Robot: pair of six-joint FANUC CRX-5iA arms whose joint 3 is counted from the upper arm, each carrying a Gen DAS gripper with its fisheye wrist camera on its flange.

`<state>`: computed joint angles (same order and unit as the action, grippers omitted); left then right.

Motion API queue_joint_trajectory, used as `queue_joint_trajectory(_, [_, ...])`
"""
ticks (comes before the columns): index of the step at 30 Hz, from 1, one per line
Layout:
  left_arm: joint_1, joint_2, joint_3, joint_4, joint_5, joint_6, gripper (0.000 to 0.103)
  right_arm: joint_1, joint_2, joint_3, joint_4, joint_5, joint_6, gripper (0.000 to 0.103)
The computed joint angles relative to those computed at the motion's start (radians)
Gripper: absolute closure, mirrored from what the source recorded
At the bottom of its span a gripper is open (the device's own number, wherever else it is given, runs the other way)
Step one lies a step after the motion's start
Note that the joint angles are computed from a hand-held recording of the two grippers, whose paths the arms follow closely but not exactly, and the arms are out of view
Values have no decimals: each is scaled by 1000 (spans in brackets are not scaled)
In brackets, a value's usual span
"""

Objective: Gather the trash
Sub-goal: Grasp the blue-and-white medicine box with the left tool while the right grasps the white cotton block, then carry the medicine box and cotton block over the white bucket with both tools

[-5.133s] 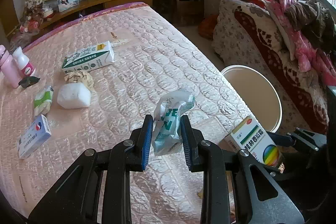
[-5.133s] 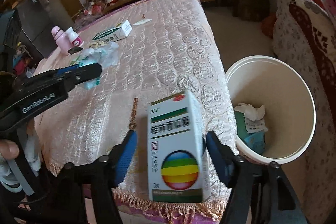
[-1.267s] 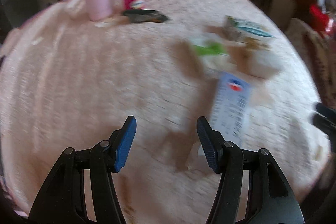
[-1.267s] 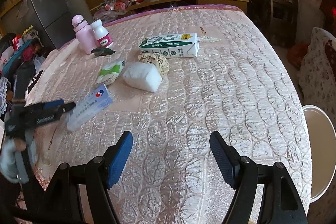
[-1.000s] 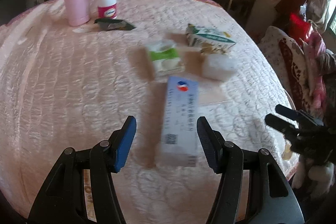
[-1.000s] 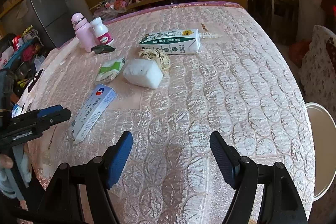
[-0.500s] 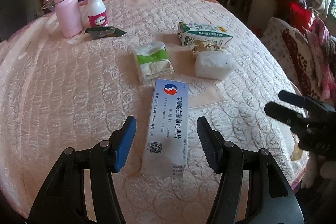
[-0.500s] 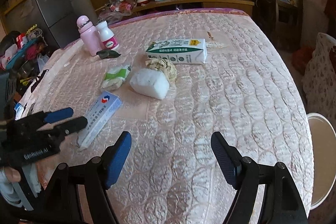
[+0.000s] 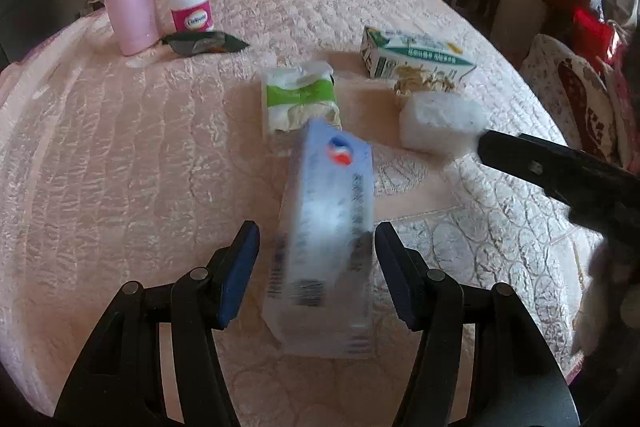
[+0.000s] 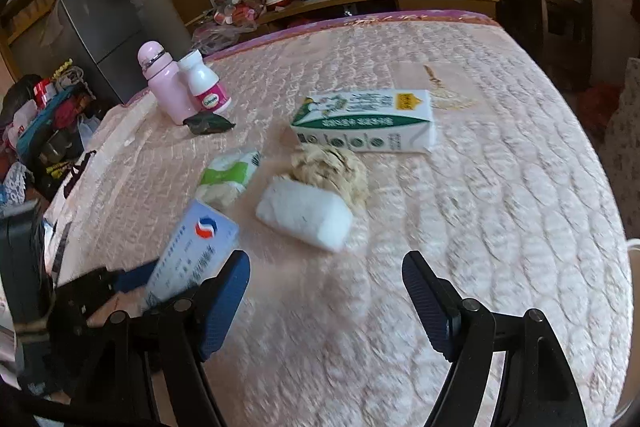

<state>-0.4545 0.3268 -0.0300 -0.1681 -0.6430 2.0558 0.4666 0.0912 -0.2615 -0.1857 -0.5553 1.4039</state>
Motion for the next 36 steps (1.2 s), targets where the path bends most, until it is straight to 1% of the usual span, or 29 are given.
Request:
queue_joint_trajectory(2, [16, -19, -38, 53, 45, -44, 44, 4, 20, 18, -4, 10, 2, 24])
queue_joint_trajectory(3, [28, -22, -56, 96, 65, -85, 44, 6, 31, 25, 0, 14, -1, 24])
queue_joint_trajectory(4, [31, -18, -55, 112, 63, -102, 44, 7, 48, 39, 2, 13, 0, 24])
queue_joint_trajectory(6, [30, -4, -38, 102, 43, -95, 44, 5, 87, 74, -6, -6, 9, 25])
queue_joint_trajectory(7, [28, 5, -26, 88, 34, -81, 44, 4, 109, 90, -1, -15, 1, 36])
queue_joint_trajectory(8, [27, 10, -22, 81, 30, -74, 44, -2, 116, 99, -23, -20, 19, 46])
queue_joint_trajectory(9, [26, 15, -17, 76, 28, -67, 44, -18, 124, 116, -82, -31, 70, 59])
queue_joint_trajectory(10, [25, 22, -13, 73, 27, -62, 44, -29, 122, 119, -115, -32, 93, 60])
queue_joint_trajectory(12, [18, 24, -8, 44, 32, -40, 45, -38, 105, 107, -143, -30, 123, 64])
queue_joint_trajectory(13, [19, 25, -9, 53, 34, -47, 46, -42, 92, 98, -151, -33, 138, 65])
queue_joint_trajectory(15, [28, 18, -28, 92, 55, -71, 55, -51, 58, 76, -172, -38, 167, 65])
queue_joint_trajectory(16, [32, 12, -39, 118, 62, -86, 55, -57, 41, 66, -183, -41, 179, 65])
queue_joint_trajectory(18, [29, -3, -54, 124, 75, -88, 55, -65, 6, 43, -201, -47, 199, 65])
queue_joint_trajectory(20, [18, -21, -59, 98, 82, -60, 55, -61, -35, 9, -189, -46, 201, 65])
queue_joint_trajectory(23, [2, -45, -74, 97, 96, -50, 55, -59, -93, -46, -172, -41, 201, 65])
queue_joint_trajectory(26, [-23, -53, -61, 77, 90, -31, 55, -52, -148, -106, -127, -19, 162, 65])
queue_joint_trajectory(29, [-57, -48, -26, 32, 69, 0, 55, -72, -193, -143, -132, -21, 156, 65])
queue_joint_trajectory(32, [-89, -36, 7, 9, 55, 13, 55, -79, -229, -176, -99, -11, 121, 65])
queue_joint_trajectory(36, [-133, -13, 63, -32, 33, 34, 55, -108, -282, -214, -86, -12, 103, 65])
